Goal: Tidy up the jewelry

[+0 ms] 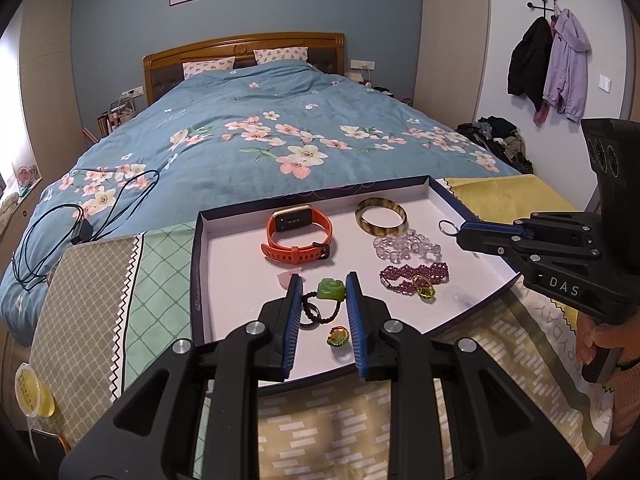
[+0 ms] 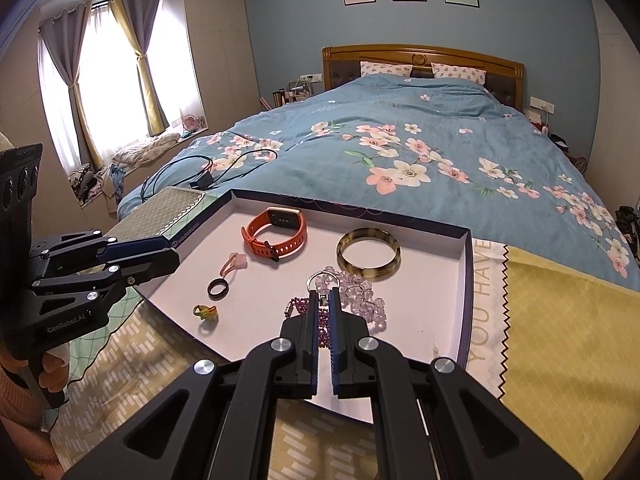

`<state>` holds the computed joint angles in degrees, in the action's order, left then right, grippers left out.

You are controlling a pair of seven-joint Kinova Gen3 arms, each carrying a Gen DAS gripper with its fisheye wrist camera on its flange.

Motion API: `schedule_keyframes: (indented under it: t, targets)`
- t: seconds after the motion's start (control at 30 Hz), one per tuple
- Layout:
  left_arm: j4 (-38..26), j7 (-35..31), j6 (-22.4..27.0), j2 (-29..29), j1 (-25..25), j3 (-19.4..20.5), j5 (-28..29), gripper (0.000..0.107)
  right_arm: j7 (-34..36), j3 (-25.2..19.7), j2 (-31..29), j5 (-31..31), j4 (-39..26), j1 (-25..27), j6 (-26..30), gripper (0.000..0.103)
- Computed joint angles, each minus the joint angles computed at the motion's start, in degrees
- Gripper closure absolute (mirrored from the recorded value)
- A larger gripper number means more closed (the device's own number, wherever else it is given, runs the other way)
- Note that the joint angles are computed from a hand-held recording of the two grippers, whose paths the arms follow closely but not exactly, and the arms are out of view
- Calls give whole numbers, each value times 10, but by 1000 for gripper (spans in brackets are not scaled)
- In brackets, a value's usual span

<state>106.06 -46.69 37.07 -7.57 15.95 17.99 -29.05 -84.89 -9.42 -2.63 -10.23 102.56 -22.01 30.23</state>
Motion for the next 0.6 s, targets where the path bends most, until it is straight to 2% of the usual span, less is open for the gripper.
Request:
schedule_keyframes:
  t: [0.6]
  targets:
    - [-3,3,-1,10,6,-8,-4,85,4,0,15,-4,-10,2,7,100]
